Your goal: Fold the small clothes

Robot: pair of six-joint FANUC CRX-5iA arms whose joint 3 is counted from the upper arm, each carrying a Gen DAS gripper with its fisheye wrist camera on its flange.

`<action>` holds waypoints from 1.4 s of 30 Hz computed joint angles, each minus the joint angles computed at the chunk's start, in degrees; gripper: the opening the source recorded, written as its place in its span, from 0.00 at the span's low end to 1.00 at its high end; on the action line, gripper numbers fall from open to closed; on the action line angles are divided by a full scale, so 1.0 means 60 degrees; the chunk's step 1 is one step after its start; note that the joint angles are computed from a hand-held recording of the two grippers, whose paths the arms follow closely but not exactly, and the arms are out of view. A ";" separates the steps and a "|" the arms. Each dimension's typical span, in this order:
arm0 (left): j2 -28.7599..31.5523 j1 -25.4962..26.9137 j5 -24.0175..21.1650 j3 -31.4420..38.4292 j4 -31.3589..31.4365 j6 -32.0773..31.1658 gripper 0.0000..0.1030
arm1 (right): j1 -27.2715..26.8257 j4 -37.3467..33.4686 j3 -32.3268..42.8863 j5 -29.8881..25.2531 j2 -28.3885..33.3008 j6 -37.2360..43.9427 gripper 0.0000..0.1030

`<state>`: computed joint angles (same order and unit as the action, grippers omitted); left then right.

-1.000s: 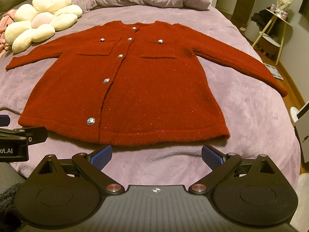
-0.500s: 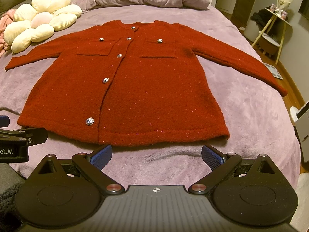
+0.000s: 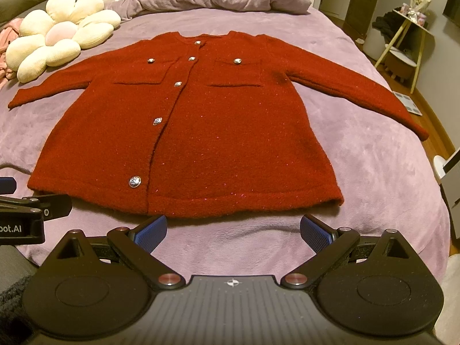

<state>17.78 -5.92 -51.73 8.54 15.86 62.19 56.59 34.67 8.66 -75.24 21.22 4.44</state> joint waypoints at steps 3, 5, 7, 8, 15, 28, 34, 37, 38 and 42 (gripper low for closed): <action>-0.0022 0.0010 0.0043 -0.0061 -0.0008 -0.0008 1.00 | 0.0014 0.0051 -0.0067 0.0079 -0.0036 -0.0063 0.96; -0.0032 0.0022 0.0054 -0.0081 0.0003 -0.0025 1.00 | 0.0019 0.0063 -0.0095 0.0079 -0.0046 -0.0087 0.96; -0.0023 0.0008 0.0040 -0.0059 -0.0016 -0.0002 1.00 | 0.0024 0.0078 -0.0110 0.0081 -0.0053 -0.0110 0.96; -0.0030 0.0018 0.0057 -0.0077 -0.0007 -0.0017 1.00 | 0.0029 0.0100 -0.0131 0.0098 -0.0062 -0.0143 0.96; 0.0007 -0.0002 0.0029 -0.0026 -0.0087 0.0077 1.00 | 0.0103 0.0345 -0.0262 0.0115 -0.0076 -0.0214 0.96; 0.0022 -0.0006 0.0018 -0.0014 -0.0198 0.0179 1.00 | 0.0091 0.0468 -0.0477 0.0305 -0.0178 -0.0400 0.96; 0.0028 -0.0014 -0.0004 0.0000 -0.0249 0.0258 1.00 | 0.0106 0.0582 -0.0690 0.0478 -0.0297 -0.0574 0.96; 0.0048 -0.0017 -0.0025 0.0023 -0.0288 0.0316 1.00 | 0.0113 0.0704 -0.0935 0.0737 -0.0444 -0.0859 0.96; 0.0059 -0.0017 -0.0035 0.0033 -0.0297 0.0331 1.00 | 0.0122 0.0756 -0.1025 0.0839 -0.0499 -0.0971 0.96; 0.0088 -0.0015 -0.0063 0.0064 -0.0311 0.0349 1.00 | 0.0128 0.1166 -0.1625 0.1527 -0.0833 -0.1432 0.96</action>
